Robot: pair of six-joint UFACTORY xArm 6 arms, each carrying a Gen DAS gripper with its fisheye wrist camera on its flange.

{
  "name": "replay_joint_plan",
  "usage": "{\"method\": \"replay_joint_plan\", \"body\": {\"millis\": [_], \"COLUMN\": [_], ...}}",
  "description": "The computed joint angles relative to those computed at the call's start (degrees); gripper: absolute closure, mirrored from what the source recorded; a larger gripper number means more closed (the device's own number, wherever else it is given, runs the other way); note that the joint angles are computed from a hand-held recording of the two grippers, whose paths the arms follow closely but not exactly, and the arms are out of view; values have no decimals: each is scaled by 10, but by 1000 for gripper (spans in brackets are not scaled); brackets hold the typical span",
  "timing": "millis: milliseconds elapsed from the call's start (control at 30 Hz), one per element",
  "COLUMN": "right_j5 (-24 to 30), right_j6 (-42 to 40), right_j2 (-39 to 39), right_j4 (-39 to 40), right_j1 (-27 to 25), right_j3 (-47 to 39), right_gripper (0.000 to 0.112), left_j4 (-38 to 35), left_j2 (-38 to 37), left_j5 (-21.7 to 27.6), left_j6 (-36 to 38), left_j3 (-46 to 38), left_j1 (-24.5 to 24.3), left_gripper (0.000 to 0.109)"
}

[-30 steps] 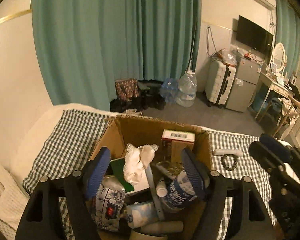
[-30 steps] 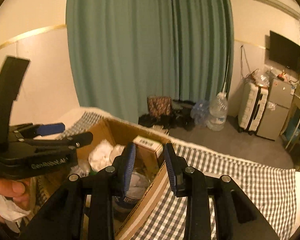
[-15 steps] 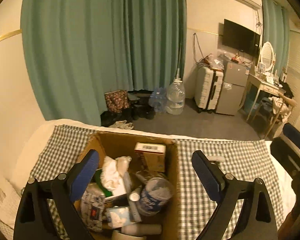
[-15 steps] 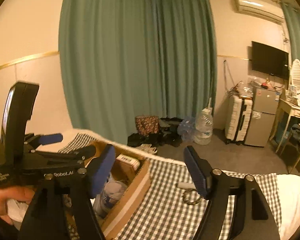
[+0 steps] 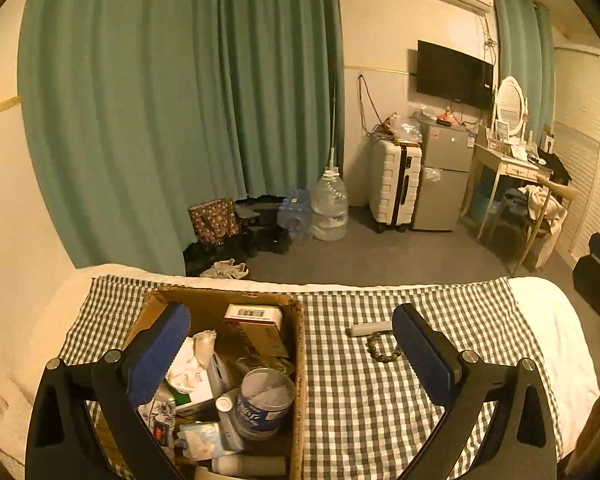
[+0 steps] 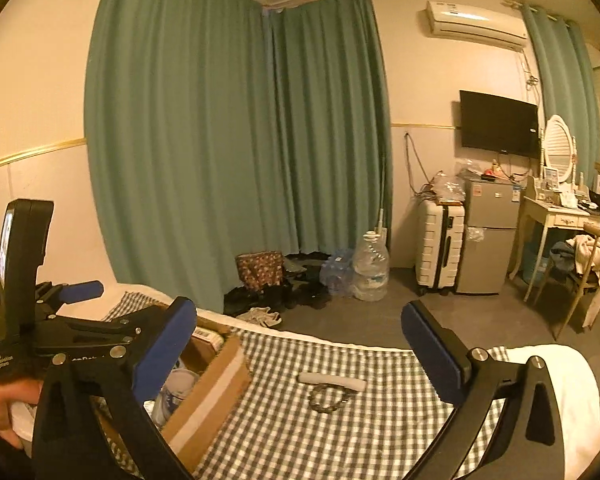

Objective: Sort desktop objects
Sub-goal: 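Withdraw both tools from the box toward the white cylinder and bead bracelet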

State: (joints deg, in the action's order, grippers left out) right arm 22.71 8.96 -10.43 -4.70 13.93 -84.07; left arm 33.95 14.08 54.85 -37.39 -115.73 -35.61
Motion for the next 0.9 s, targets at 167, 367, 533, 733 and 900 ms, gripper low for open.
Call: {"method": "replay_joint_plan", "body": {"millis": [167,367,533,733,900], "right_j5": [-4,1,-2,3,9], "right_j6": [-25,-55,-82,-124,-153], "right_j2": [-13,-15,-14,-1,24], "right_j4": [24,53,73,110,134], "right_j1": [-25,-51,-69,-92,-102], "right_j3": [14,22,30,36,33], "right_gripper": [10,10,10,10,10], "left_j4": [27,35,21,-2,-22], "left_j2": [12,41,76,126,178], "left_j5": [0,0,0,13,28], "left_j6": [-15,-14,-17,-14,15], "left_j3": [-13,-48,-81,-121,-178], "left_j1": [-17,-34,-36,-30,-32], "left_gripper": [6,6,6,6,6]}}
